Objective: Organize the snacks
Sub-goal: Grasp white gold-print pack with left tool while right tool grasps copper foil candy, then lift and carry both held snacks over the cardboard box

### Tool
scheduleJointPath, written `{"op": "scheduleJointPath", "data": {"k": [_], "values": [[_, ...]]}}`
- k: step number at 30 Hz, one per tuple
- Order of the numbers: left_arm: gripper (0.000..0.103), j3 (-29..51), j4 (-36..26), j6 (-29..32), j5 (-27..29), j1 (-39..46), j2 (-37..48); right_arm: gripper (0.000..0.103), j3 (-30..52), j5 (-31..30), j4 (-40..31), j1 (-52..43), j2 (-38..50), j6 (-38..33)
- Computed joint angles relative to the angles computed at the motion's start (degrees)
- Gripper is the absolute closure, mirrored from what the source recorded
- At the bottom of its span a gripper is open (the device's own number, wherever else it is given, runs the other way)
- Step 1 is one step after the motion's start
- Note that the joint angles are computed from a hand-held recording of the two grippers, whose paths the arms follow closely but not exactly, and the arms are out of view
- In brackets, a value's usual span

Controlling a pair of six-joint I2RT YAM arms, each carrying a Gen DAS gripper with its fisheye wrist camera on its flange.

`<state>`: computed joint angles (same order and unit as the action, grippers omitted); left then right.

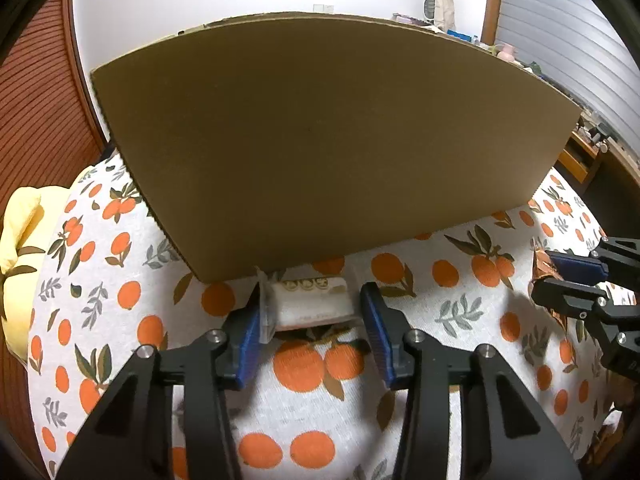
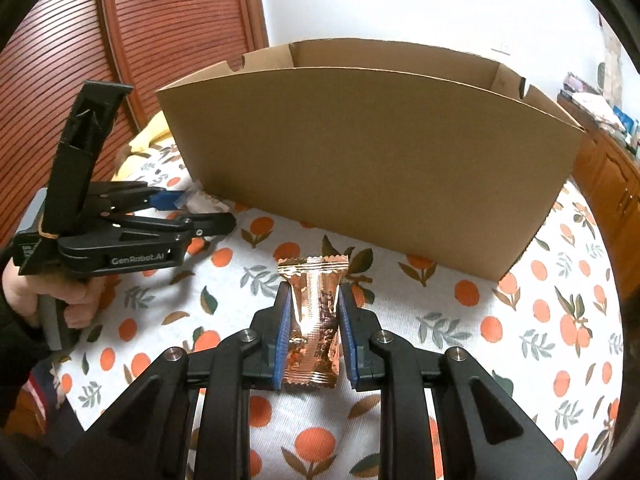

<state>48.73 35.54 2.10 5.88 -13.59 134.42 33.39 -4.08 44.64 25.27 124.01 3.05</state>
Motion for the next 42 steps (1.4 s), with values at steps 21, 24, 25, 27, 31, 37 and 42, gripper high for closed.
{"op": "scheduleJointPath", "data": {"k": [21,24,25,27,31,37,42], "values": [[0.06,-16.0,12.1,0.9,2.8,-0.8,-9.9,0.082,-4.9,-0.9,6.1,-2.1,-0.6,1.9],[0.06,-17.5,12.0,-0.1,2.0,-2.5,-12.8,0.082,-6.1,-1.5,6.9,-3.0,-1.7,1.8],[0.06,-18.0,12.1,-0.1,2.0,-2.8,-13.7,0.082,-6.4,-1.5,7.1,-3.1,-1.9,1.9],[0.06,-18.6,11.8,-0.3,1.8,-3.5,-15.5,0.082,-7.1,-1.5,7.5,-3.4,-2.7,1.8],[0.06,-19.6,11.3,-0.2,1.5,-4.6,-18.3,0.082,-8.1,-1.8,7.7,-4.1,-4.6,1.9],[0.06,-20.2,10.1,-0.4,1.1,-5.4,-22.0,0.082,-9.7,-2.0,7.3,-4.7,-8.0,1.5],[0.06,-20.2,9.2,-0.3,1.0,-5.7,-24.3,0.082,-10.5,-1.9,6.3,-4.7,-11.5,1.0]]}}
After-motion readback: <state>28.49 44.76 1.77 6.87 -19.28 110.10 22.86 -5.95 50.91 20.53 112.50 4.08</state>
